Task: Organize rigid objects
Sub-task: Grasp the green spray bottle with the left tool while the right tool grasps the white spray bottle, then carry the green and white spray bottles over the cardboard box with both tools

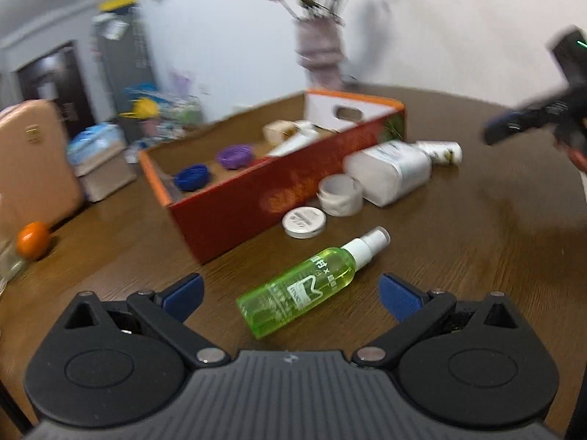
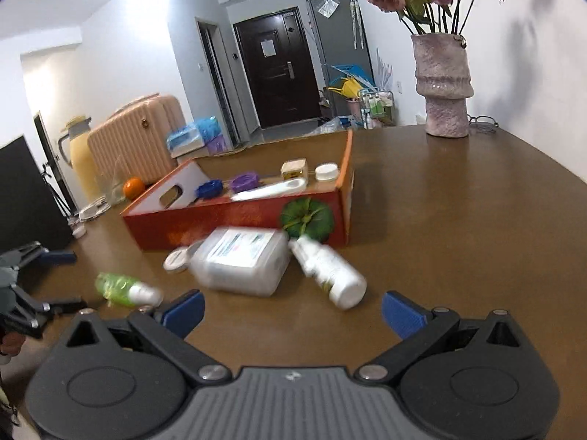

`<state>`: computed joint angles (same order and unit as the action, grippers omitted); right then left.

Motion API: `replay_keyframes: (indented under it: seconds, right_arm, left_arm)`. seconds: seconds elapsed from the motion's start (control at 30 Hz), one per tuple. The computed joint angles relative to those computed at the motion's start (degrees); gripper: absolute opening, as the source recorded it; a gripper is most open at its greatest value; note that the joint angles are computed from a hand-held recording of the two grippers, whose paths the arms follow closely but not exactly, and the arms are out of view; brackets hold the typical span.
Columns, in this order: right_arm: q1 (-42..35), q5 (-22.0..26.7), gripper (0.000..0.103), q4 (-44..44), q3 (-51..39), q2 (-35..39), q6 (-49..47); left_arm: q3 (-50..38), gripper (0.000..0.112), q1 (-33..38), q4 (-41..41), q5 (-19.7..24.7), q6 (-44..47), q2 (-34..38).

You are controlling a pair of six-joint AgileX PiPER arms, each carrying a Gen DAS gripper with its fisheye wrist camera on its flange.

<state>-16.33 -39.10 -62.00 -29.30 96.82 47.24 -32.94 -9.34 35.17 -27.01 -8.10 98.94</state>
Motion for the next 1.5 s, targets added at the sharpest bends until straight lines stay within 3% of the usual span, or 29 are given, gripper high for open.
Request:
replay_keyframes:
  seconds: [0.1, 0.23, 0.27, 0.33, 0.37, 0.43, 0.5, 0.63, 0.8, 1.0, 1.1, 1.2, 1.4, 1.5]
  right_arm:
    - [3.6, 10.0, 0.091, -8.0, -9.8, 4.5, 6.2]
    - [8.2, 17.0, 0.082, -5.8, -16.6, 9.8, 2.0]
    - [8.0, 16.4, 0.08, -8.1, -17.9, 10.6, 4.0]
    - [7.1, 13.9, 0.061, -12.9, -21.0, 13.2, 8.7]
    - [7.1, 13.5, 0.058, -13.1, -21.7, 14.1, 9.3]
    - [7.2, 12.8, 0.054, -13.4, -22.9, 15.5, 10.0]
    - [7.8, 13.6, 0.051, -12.3, -23.1, 15.9, 8.9]
    - [8.7, 14.9, 0.039, -8.3, -21.2, 15.0, 3.5]
    - [9.9, 15.9, 0.027, -1.2, -15.7, 11.5, -3.3]
    - [12.7, 15.1, 0.027, 19.7, -4.5, 4.8, -21.3]
    - [13.3, 10.7, 0.027, 28.8, 2.8, 0.8, -28.2]
    - [12.9, 5.0, 0.027, 31.7, 10.3, -2.9, -29.2]
    - [15.6, -6.9, 0.027, 36.3, 23.3, -8.0, -31.6]
    - [19.0, -13.1, 0.027, 39.3, 27.8, -7.2, -31.8]
  left_arm:
    - [-6.1, 0.103, 2.2, 15.8, 2.3, -12.1, 3.6]
    - [-12.8, 0.102, 5.2, 37.7, 1.2, -31.4, 7.4]
    - [-13.9, 0.099, 5.1, 40.1, 1.9, -34.1, 8.0]
    - [-15.7, 0.084, 5.2, 45.3, 2.5, -39.7, 9.0]
    - [-16.4, 0.073, 5.6, 48.5, 2.0, -43.0, 9.4]
    - [-17.1, 0.067, 5.9, 52.3, 1.6, -47.2, 10.0]
    - [-17.0, 0.062, 6.5, 52.8, 0.1, -47.7, 10.5]
    - [-15.2, 0.035, 6.7, 50.9, -1.0, -48.5, 9.3]
    - [-8.1, 0.031, 4.0, 34.8, -0.2, -39.2, 6.3]
    - [5.0, 0.031, -2.5, 1.6, -1.4, -20.6, -0.4]
    - [12.4, 0.031, -7.3, -15.6, -5.1, -10.3, -4.4]
    - [19.1, 0.031, -13.3, -30.0, -9.6, -4.5, -8.4]
    - [26.3, 0.031, -23.6, -46.7, -14.0, -1.2, -14.4]
    - [29.1, 0.031, -27.2, -49.7, -18.2, -3.2, -14.9]
